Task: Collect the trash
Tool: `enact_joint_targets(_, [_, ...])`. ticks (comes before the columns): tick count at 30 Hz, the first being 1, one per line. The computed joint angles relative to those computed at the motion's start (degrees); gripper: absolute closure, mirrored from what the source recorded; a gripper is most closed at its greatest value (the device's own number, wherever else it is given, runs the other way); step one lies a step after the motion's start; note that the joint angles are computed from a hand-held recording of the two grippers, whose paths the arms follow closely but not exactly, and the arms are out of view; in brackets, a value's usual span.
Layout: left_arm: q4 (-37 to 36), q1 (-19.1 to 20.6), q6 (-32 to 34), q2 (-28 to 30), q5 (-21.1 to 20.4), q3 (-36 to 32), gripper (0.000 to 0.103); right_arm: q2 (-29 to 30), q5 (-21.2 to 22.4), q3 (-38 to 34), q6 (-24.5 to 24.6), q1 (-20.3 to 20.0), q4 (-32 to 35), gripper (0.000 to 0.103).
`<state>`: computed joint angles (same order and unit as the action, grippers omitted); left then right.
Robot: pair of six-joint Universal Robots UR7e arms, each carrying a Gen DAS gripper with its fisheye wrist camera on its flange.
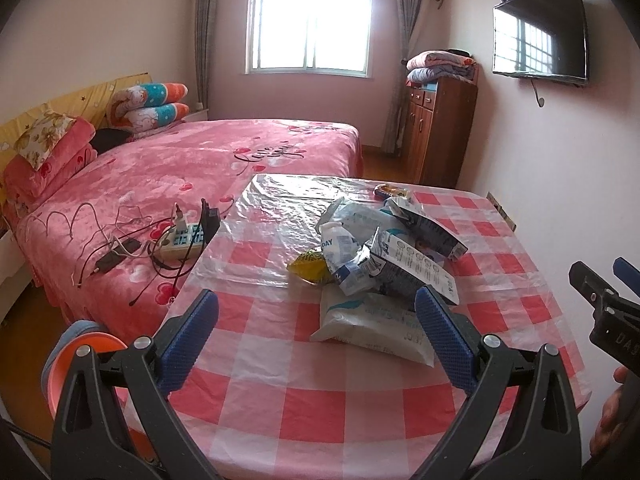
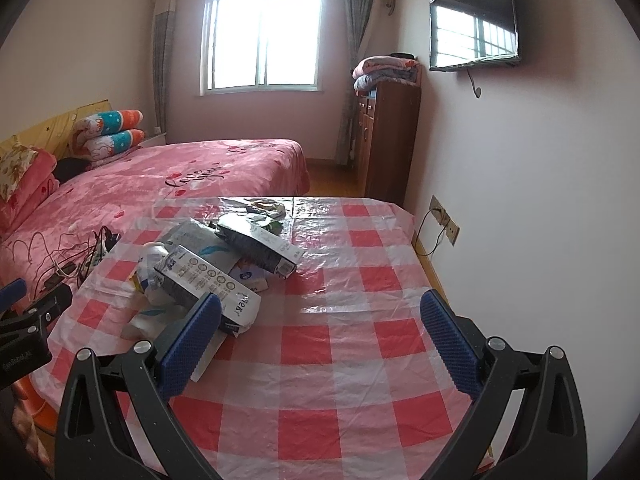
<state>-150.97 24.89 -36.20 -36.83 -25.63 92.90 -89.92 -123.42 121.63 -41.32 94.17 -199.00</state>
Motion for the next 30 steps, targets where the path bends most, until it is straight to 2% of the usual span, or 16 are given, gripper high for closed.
enact_joint_targets(5, [0.1,-0.2,0.0,0.4,0.9,-0.2,0.004,-0.3,1.3,0.1,0.5,-0.5,0.4,0.004])
enact_joint_targets(15, [0.1,0.4,0.0,0.5,-0.2,-0.3,0.004,-0.2,2.7,0.2,0.3,-1.3,0.5,0.004])
enact_joint_targets(20, [-2.8,0.6,2.9,1.5,-0.3,-0.2,0.004,-0.2,4.2,0.4,-0.2,-2.3,0.3,0.004])
enact_joint_targets(25, [-8.4,0.8,7.9,2.6,-1.1,0.6,0.004,-0.7,9.2,1.2,-1.4,-4.7,0.1,0.004])
enact_joint_targets(30, [-9.8,1.5,9.4,2.7,-3.9,1.4,0.004,-1.9,15.5,1.6,-1.4,-7.8,3.4,0.004])
